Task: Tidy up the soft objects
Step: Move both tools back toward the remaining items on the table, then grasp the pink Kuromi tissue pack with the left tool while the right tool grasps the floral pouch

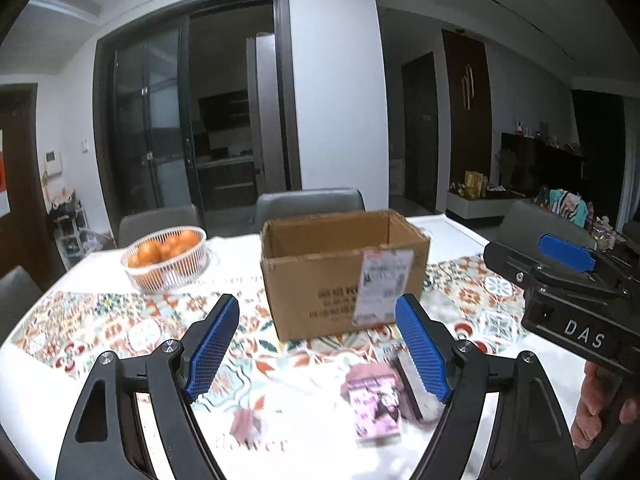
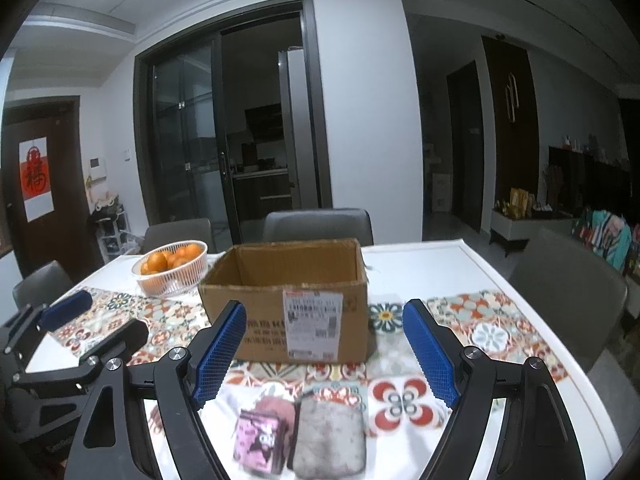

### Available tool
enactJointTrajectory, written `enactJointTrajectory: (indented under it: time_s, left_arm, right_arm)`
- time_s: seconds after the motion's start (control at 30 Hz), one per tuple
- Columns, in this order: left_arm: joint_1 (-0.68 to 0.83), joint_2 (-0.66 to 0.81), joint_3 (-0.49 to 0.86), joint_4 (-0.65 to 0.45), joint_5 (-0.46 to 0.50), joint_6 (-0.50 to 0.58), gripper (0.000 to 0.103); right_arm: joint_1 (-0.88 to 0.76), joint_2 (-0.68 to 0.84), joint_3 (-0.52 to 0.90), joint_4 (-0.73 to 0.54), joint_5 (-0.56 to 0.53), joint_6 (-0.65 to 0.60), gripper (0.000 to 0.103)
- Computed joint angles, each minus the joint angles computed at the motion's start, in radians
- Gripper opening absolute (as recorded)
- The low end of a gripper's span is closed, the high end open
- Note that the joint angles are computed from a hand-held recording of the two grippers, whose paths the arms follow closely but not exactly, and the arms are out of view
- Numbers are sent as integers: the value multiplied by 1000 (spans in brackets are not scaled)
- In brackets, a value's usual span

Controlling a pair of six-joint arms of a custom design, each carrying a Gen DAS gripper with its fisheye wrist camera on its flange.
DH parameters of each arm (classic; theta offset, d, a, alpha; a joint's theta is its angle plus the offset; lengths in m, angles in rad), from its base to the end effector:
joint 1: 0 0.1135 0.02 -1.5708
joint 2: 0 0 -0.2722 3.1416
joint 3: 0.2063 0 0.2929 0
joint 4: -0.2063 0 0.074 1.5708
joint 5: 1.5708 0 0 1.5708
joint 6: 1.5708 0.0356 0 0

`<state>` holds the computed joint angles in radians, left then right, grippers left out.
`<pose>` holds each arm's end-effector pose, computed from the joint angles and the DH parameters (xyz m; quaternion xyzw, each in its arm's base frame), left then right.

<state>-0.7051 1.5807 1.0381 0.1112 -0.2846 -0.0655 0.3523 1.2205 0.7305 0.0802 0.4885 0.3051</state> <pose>0.3092 -0.2500 0.2438 0.1894 0.8153 -0.0900 0.5397 0.2915 0.0894 0.2452 0.1135 0.8143 -0.0196 0.5690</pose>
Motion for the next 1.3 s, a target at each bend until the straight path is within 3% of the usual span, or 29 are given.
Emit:
enactJointTrajectory:
  time_s: [0.43,0.8,1.3]
  left_arm:
    - [-49,42,-86,16,-20,-52,81]
    - [-64,129,-75,-12,6,-76,81]
    - [-51,294,26,-77,57,-108,81]
  right_arm:
    - [23,-74,-156,-16,26,63,82]
    - [-16,-23,-238,18,-79,170,81]
    - [-95,152,-240,108,-224,264,79]
